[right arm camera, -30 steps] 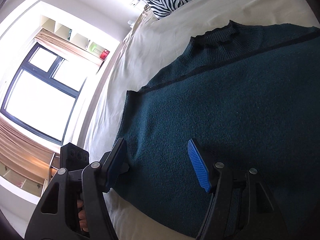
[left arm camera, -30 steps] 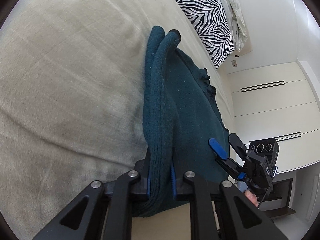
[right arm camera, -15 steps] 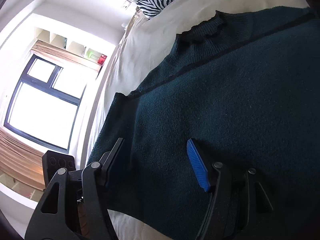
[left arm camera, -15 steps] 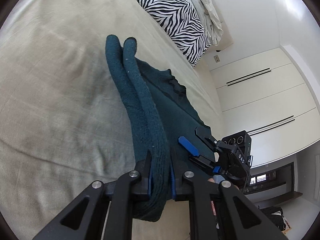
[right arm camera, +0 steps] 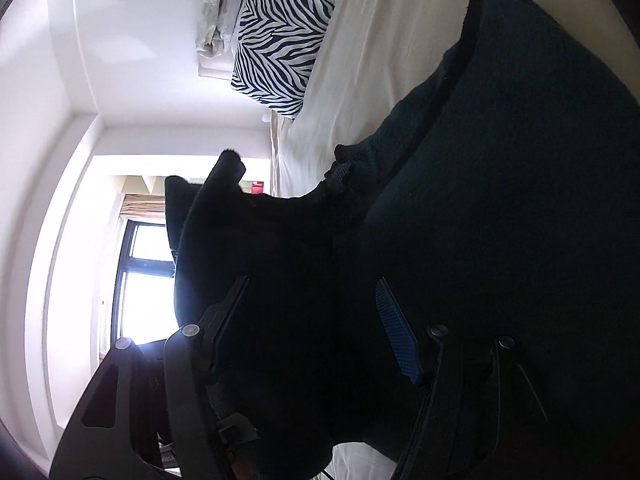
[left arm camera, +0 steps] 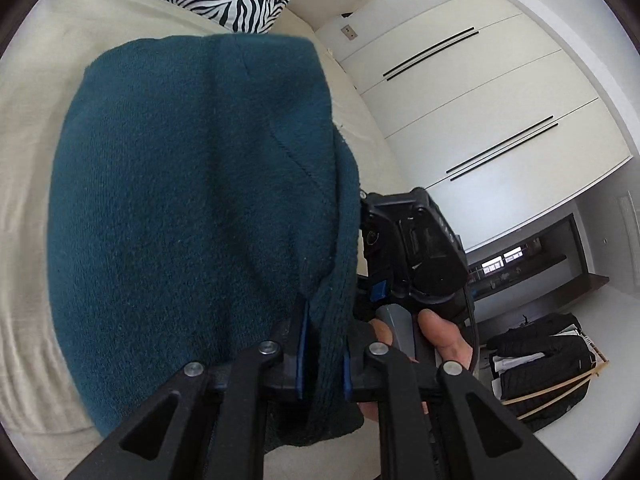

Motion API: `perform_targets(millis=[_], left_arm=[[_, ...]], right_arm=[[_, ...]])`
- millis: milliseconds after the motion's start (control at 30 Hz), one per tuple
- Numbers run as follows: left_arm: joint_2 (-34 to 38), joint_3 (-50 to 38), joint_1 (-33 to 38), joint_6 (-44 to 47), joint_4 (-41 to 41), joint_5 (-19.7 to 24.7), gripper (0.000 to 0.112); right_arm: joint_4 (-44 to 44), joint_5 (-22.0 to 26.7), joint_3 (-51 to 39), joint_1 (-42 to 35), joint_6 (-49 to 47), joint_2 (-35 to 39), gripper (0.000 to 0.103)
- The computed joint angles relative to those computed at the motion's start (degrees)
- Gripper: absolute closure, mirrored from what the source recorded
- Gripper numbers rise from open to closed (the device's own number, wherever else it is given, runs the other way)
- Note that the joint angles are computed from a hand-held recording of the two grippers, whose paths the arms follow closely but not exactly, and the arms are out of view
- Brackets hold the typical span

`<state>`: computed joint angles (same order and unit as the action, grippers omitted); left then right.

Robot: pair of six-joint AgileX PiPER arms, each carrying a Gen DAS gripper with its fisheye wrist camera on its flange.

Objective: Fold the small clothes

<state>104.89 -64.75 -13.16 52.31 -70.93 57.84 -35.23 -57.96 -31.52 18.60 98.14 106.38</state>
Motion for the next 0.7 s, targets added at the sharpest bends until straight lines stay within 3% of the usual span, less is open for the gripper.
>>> perform_targets(millis=[67,133,233,333,400,533,600,700], left_arm=[[2.95,-0.33,-1.83,-0.2,0.67,-2.33,0.094],[3.42,1.8,-0.62,2.04,-0.57,-1.62,0.091],[-0.11,5.67,1.66,7.03,-0.38,-2.7,0.074],[-1.96,7.99,4.75,9.76,0.04,-1.45,0.073],[-2.69,9.4,6.98,11.73,-0.1,-0.69,0.073],[-1.44,10.58,10.18,14.81,-0.52,0.32,0.072],[-0.61,10.93,11.03,15.76,-0.75,1.05,0.072],[1.16,11.02,13.28,17.91,-0.37,2.86,0.072]], right_arm=[[-1.75,-2.53,0.94,-2.5,1.01,1.96,0.041],[-2.31,-7.86,1.95,-4.02,0.14,3.94,0.041],[-0.18,-8.5,1.67,-3.33,-1.25,4.33,0.041],[2.1,-8.45,1.55,-2.75,-1.61,4.43,0.041],[1.07,-2.17,-0.52,-1.88,-0.14,2.79,0.041],[-4.1,17.92,-8.29,1.8,3.17,-1.45,0.039],[-10.98,25.13,-13.36,2.24,8.1,-0.96,0.039],[-23.35,24.3,-20.13,-0.24,18.05,3.76,0.041]])
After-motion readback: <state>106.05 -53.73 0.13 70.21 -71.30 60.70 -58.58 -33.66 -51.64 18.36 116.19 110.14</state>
